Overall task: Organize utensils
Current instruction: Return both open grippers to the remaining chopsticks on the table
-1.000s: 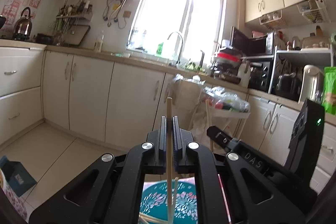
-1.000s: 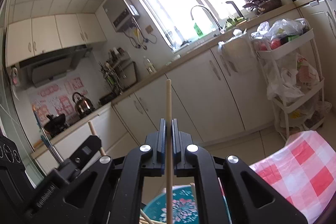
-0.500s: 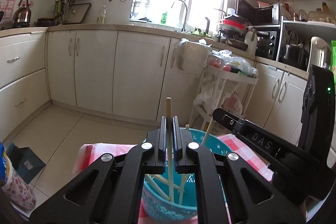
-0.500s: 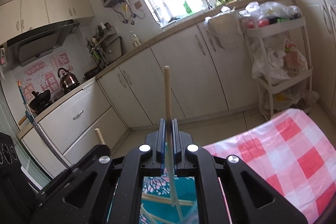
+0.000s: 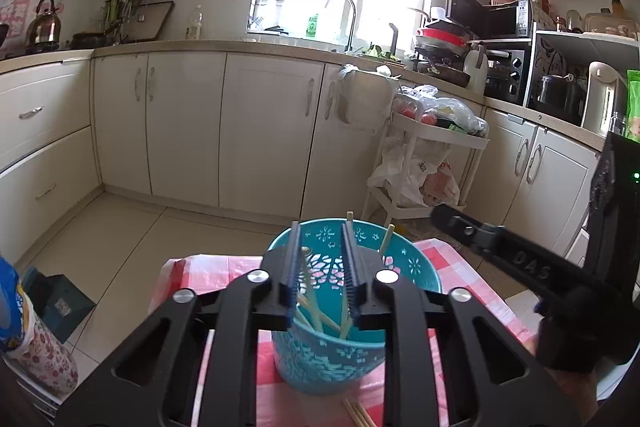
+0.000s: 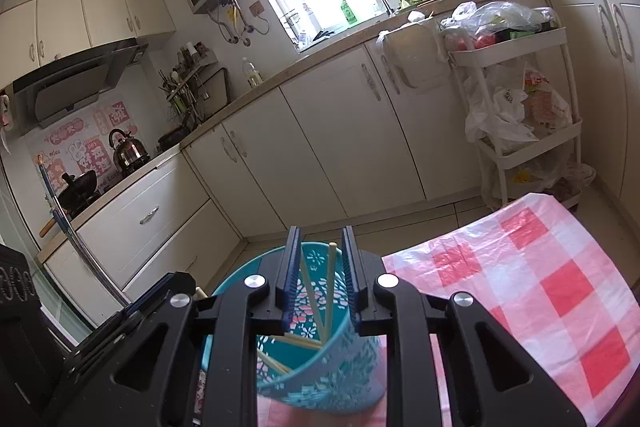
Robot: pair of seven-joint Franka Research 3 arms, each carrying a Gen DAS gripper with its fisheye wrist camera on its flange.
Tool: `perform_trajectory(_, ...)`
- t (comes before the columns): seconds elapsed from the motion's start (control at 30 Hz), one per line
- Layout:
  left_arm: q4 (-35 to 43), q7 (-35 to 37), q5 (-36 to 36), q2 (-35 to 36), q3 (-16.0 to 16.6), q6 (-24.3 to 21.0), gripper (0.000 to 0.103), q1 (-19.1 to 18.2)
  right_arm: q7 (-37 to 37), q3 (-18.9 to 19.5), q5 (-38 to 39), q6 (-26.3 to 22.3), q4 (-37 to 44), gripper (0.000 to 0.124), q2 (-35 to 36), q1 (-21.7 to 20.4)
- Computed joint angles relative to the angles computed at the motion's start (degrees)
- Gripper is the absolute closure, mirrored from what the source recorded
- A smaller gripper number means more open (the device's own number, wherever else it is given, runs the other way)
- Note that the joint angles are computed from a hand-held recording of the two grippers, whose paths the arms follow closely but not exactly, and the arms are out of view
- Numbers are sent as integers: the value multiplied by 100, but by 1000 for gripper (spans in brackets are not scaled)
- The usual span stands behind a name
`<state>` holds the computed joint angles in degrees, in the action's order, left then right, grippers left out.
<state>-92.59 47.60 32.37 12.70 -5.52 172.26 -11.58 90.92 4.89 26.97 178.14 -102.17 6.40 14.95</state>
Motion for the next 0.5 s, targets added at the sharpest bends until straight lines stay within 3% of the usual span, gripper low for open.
perform_trajectory(0.03, -106, -62, 34, -92, 29, -16, 78, -13, 86, -47, -89, -5, -132, 96, -110, 32)
perform_trajectory(0.1, -378, -172, 29, -315, 27, -48, 63, 22, 272, -137, -398, -152, -494, 95, -400, 78)
perform_trajectory(0.2, -853, -34, -282, -628, -135, -109, 52, 208, 92, -124, -509, -802, -977, 94, -797, 55)
perform_trajectory(0.4, -1844, 1150, -1933, -1096, -488, -730, 49, 450, -19, -69, -1095, -2402, -1386, 95, -900, 69)
perform_trajectory(0.5, -2300, 1543, -2535, -1359, -512, -995, 48, 397, -18, -53, -1282, -2688, -1301, 100, -728, 95)
